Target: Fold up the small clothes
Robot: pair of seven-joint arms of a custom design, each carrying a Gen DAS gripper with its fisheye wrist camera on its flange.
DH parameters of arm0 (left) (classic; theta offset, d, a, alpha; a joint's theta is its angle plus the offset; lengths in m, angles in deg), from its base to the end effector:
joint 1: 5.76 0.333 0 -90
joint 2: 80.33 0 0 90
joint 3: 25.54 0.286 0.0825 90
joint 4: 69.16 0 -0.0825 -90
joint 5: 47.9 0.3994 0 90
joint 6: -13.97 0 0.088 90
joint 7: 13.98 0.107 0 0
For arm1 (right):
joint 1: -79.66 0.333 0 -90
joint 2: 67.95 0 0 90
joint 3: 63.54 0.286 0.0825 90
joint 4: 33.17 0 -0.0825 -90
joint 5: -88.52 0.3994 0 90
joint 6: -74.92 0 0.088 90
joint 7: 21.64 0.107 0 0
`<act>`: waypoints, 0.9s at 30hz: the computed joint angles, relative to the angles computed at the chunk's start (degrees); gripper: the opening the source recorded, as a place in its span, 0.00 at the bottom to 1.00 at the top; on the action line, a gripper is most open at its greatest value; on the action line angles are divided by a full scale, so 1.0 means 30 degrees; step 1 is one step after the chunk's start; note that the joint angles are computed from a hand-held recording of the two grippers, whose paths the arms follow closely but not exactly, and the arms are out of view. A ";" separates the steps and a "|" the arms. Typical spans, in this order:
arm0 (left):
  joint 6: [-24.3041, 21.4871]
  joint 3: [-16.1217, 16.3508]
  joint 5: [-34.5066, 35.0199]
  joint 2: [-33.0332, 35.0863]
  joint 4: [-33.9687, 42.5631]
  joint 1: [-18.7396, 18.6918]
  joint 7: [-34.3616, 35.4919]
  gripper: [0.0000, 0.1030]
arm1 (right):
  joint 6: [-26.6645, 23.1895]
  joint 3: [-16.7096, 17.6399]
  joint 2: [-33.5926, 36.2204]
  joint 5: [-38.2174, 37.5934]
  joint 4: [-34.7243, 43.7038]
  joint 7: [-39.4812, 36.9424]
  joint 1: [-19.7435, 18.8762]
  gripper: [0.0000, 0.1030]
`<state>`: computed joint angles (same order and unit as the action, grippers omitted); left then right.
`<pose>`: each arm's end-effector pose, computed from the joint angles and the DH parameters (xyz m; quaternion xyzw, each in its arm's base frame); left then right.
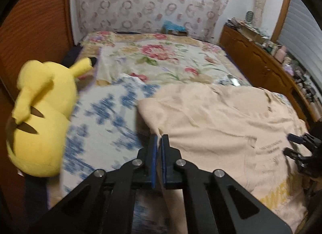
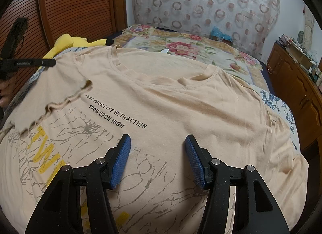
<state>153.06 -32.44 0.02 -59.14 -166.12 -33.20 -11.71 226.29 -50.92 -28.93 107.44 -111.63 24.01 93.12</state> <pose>0.5775 -0.3817 0.3882 -0.7831 0.5179 -0.2473 0.2397 0.7103 0.2932 0.3589 -0.8879 0.3120 -0.1311 0.3117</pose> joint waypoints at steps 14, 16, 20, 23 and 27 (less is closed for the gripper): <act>-0.1508 -0.0437 0.1106 -0.1204 -0.1010 -0.0102 0.0373 0.05 | 0.0018 0.0016 0.0007 0.0002 -0.0007 -0.0008 -0.0013 0.56; -0.1333 -0.0633 0.1454 -0.1519 -0.1328 -0.0173 0.0219 0.06 | 0.0006 0.0025 0.0001 0.0011 -0.0008 -0.0025 -0.0034 0.56; -0.1324 -0.1108 0.2210 -0.1942 -0.1725 -0.0520 -0.0047 0.11 | 0.0016 0.0024 0.0018 0.0010 0.0001 -0.0016 -0.0020 0.56; -0.0935 -0.1363 0.2587 -0.1938 -0.1821 -0.0739 -0.0388 0.18 | 0.0021 0.0029 -0.0008 0.0019 -0.0027 -0.0023 -0.0030 0.56; -0.0645 -0.1609 0.2094 -0.1214 -0.1293 -0.1065 -0.0365 0.18 | 0.0030 0.0027 0.0032 0.0010 0.0011 -0.0021 -0.0018 0.56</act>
<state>151.13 -37.27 6.30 -62.78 -170.00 -36.39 -12.80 226.38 -50.84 -28.83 107.47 -111.59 23.95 93.07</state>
